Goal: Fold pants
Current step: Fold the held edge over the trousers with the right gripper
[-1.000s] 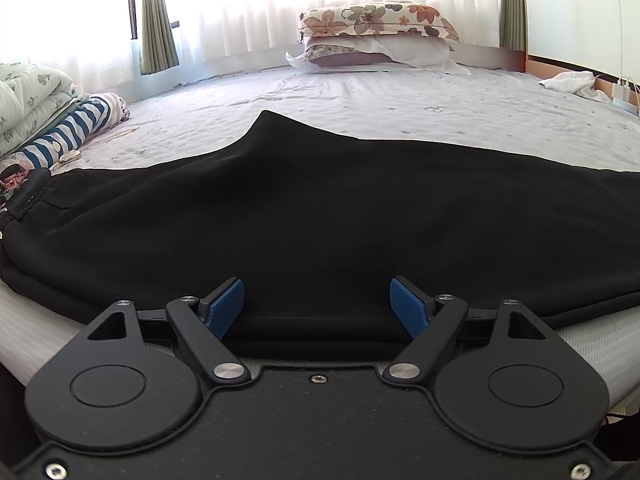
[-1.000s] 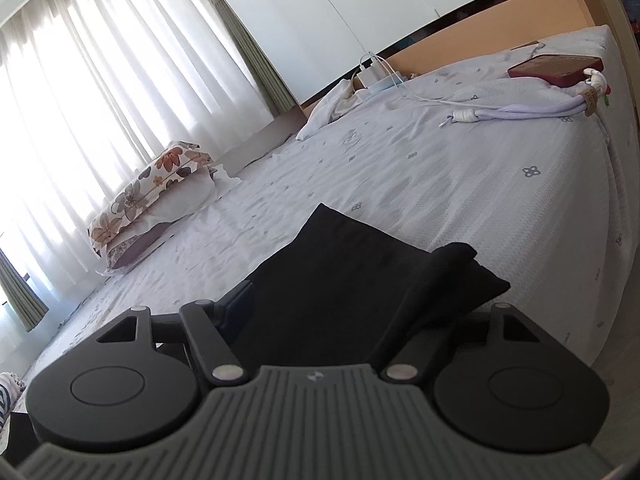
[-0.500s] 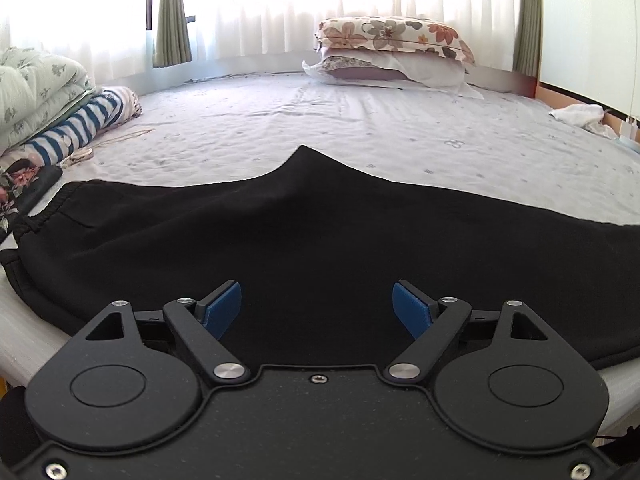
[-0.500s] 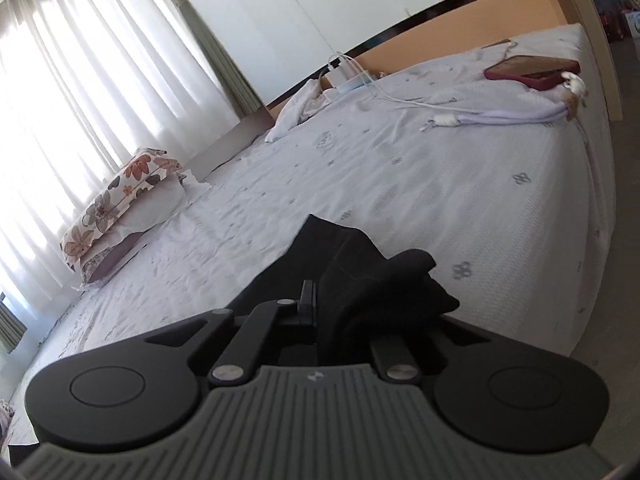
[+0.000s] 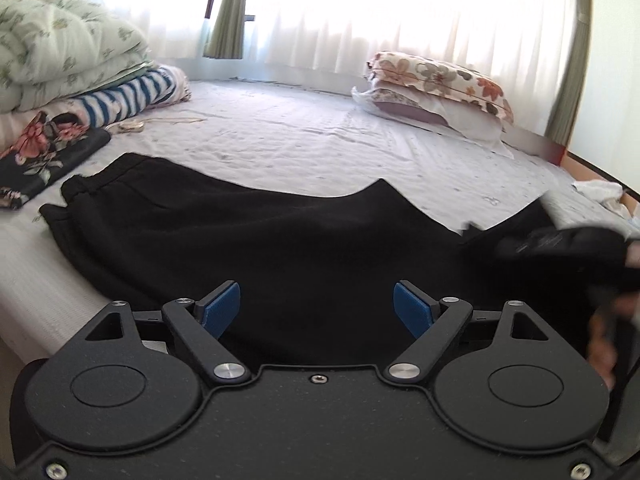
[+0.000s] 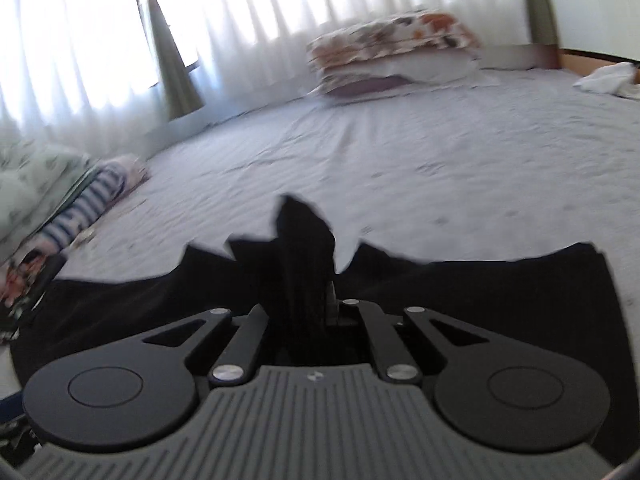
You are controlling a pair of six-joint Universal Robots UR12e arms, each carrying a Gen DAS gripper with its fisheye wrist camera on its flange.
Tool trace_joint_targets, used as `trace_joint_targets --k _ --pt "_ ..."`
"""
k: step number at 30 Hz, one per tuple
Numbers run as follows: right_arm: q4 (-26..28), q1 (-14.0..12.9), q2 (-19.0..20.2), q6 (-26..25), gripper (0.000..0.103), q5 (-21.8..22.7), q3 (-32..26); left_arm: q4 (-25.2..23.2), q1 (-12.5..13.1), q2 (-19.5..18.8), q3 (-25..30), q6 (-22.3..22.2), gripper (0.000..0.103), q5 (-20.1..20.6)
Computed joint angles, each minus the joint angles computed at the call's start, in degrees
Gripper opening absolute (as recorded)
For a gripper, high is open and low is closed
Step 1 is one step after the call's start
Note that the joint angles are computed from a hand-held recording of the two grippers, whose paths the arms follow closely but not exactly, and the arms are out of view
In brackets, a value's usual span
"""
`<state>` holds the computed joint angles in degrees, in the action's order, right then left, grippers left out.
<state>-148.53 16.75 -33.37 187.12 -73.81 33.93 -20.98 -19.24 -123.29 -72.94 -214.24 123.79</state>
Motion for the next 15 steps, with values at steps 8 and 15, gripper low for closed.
trace_joint_targets --k 8,15 --pt "1.6 3.6 -1.6 -6.2 0.005 1.8 4.8 1.5 1.8 1.9 -3.9 -4.1 0.084 -1.8" --pt "1.1 4.1 -1.3 -6.3 0.005 0.6 4.3 1.9 2.1 1.9 -4.2 -4.1 0.084 -2.1"
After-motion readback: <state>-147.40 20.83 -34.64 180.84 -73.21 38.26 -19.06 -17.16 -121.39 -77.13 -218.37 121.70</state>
